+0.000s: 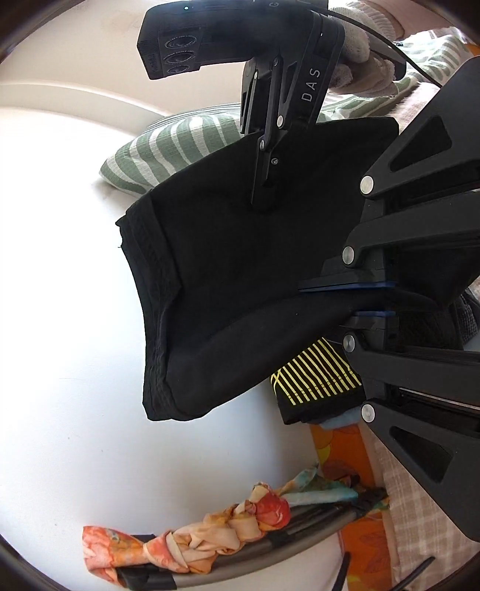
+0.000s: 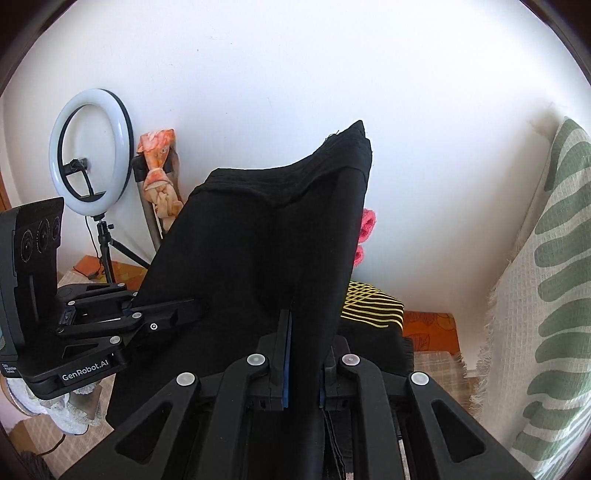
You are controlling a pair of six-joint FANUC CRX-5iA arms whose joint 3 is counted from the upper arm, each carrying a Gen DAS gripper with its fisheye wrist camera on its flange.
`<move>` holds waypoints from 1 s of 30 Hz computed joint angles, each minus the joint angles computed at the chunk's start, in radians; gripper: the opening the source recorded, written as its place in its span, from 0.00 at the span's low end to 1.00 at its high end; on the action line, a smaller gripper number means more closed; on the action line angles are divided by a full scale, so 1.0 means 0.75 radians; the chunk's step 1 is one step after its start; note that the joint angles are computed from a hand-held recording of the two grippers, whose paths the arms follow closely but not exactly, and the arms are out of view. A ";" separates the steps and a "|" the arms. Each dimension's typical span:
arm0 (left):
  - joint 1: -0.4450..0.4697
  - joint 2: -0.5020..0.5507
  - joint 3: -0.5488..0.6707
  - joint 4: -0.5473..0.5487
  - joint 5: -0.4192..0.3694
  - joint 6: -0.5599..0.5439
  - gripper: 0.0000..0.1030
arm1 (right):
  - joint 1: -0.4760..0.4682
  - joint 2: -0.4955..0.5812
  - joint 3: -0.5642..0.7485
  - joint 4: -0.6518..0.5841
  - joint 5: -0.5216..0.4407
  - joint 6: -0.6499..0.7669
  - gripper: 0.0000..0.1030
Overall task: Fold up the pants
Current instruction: 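Lift the folded trousers with both grippers and carry them to the clothes stack, then lower the trousers onto the stack and open both grippers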
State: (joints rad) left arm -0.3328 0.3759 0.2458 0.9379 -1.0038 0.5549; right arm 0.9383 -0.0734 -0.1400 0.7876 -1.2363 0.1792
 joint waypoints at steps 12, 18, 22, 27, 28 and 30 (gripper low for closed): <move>-0.037 0.092 0.135 -0.274 0.029 0.249 0.23 | -0.080 0.034 -0.084 0.005 -0.095 -0.161 0.33; -0.020 0.009 0.076 -0.270 0.061 0.228 0.39 | 0.013 0.014 -0.063 0.059 -0.226 -0.273 0.61; 0.011 -0.098 -0.019 -0.218 0.068 0.163 0.47 | 0.124 0.014 -0.042 0.117 -0.343 -0.371 0.72; 0.053 -0.279 -0.211 -0.145 0.090 0.024 0.61 | 0.292 0.076 0.040 0.166 -0.549 -0.458 0.82; 0.064 -0.314 -0.248 -0.132 0.082 0.000 0.63 | 0.325 0.092 0.059 0.173 -0.585 -0.471 0.83; 0.090 -0.395 -0.338 -0.102 0.092 -0.075 0.66 | 0.391 0.133 0.104 0.179 -0.668 -0.503 0.85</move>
State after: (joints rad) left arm -0.2652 0.0796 -0.0076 0.8615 -0.9351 0.4986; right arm 1.2317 0.0263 -0.0621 0.9215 -1.7371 -0.1983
